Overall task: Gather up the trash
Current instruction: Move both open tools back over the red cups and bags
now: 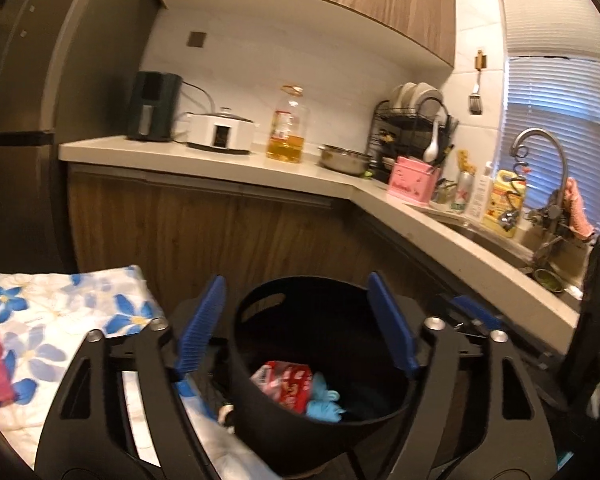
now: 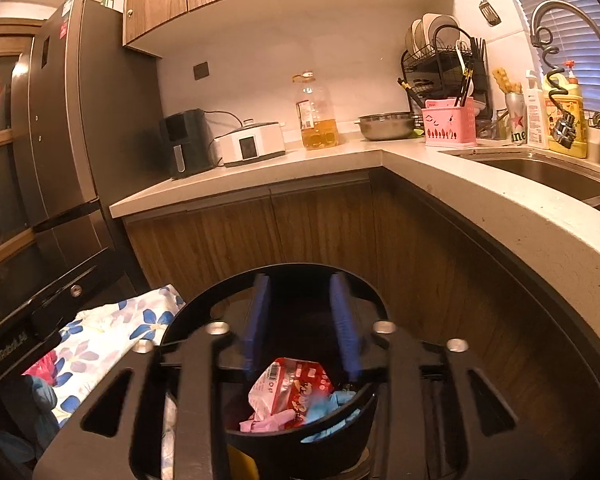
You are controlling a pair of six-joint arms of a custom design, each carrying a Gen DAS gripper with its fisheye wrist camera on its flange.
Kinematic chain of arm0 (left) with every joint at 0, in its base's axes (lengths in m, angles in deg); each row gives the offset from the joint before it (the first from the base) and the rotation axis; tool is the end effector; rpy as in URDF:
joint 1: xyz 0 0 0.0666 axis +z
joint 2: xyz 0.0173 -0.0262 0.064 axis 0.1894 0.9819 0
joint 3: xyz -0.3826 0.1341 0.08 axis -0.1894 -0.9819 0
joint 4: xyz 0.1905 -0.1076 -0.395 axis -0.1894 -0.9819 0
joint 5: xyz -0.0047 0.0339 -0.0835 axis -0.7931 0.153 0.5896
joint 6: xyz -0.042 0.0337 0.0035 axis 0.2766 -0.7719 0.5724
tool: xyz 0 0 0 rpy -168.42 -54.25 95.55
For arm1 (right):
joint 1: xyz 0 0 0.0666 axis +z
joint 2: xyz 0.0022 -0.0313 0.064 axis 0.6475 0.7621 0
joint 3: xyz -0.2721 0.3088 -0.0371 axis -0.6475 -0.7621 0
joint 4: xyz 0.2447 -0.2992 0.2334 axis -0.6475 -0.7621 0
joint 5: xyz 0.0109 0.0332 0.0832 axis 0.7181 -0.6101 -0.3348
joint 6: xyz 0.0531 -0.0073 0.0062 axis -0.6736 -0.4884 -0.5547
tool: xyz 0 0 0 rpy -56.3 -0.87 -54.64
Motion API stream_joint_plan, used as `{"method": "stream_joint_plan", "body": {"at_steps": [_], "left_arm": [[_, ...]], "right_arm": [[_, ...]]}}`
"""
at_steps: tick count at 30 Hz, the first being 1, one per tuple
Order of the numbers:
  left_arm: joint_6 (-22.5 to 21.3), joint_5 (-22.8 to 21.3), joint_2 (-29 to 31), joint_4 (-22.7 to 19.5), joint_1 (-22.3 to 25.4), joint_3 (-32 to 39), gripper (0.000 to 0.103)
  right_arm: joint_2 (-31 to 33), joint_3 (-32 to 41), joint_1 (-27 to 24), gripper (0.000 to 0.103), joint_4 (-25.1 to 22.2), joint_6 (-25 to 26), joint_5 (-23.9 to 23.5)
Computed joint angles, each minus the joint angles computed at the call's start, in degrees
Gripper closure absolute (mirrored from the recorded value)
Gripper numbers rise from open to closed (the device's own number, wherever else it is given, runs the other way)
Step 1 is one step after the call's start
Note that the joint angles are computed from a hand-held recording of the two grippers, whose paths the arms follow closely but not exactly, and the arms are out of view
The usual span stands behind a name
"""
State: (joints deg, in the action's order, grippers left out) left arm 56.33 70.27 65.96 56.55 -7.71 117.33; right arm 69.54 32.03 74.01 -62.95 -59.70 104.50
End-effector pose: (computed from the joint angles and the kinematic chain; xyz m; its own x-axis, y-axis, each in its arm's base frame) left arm 0.4408 -0.1651 0.4116 -0.3434 0.0479 -0.9380 0.6519 0.7311 -0.2013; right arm 0.3252 0.1829 0.4043 -0.2244 0.2875 -0.9311 0.4062 0.8961 0.1788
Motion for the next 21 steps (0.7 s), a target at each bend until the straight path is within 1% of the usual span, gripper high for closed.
{"method": "stream_joint_plan", "body": {"at_steps": [1, 3, 5, 7, 9, 12, 14, 17, 21], "left_arm": [[-0.1, -0.5, -0.5, -0.2, 0.3, -0.4, 0.023], [-0.4, -2.4, -1.9, -0.6, 0.9, -1.6, 0.015], [-0.9, -5.1, -3.5, -0.6, 1.3, -3.1, 0.014], [-1.8, -6.3, -5.4, -1.1, 2.0, -4.6, 0.014], [-2.8, -7.7, -7.4, -1.6, 2.7, -6.2, 0.011], [-2.8, -8.7, -10.6, -1.9, 4.2, -8.4, 0.007], [-2.4, -8.3, -12.1, -2.1, 5.4, -9.4, 0.007], [-2.1, -7.5, -14.5, -3.4, 7.9, -10.8, 0.007], [-1.8, -7.8, -17.2, -4.5, 10.9, -12.4, 0.007]], "right_arm": [[-0.2, -0.1, 0.6, 0.055, -0.2, -0.1, 0.8], [-0.5, -0.1, 1.5, 0.046, -0.6, -0.5, 1.6], [-1.0, -0.4, 2.6, 0.04, -0.7, -0.8, 2.6], [-1.2, -0.4, 3.8, 0.035, -1.4, -1.4, 3.7], [-1.3, -0.1, 5.3, 0.029, -2.8, -2.0, 5.1], [-1.4, 0.2, 7.4, 0.026, -4.1, -2.8, 7.6], [-1.7, 0.2, 8.9, 0.022, -4.7, -4.1, 8.8], [-1.6, 0.4, 10.9, 0.021, -5.5, -5.7, 9.7], [-0.2, 1.3, 13.7, 0.02, -7.0, -6.8, 12.6]]}}
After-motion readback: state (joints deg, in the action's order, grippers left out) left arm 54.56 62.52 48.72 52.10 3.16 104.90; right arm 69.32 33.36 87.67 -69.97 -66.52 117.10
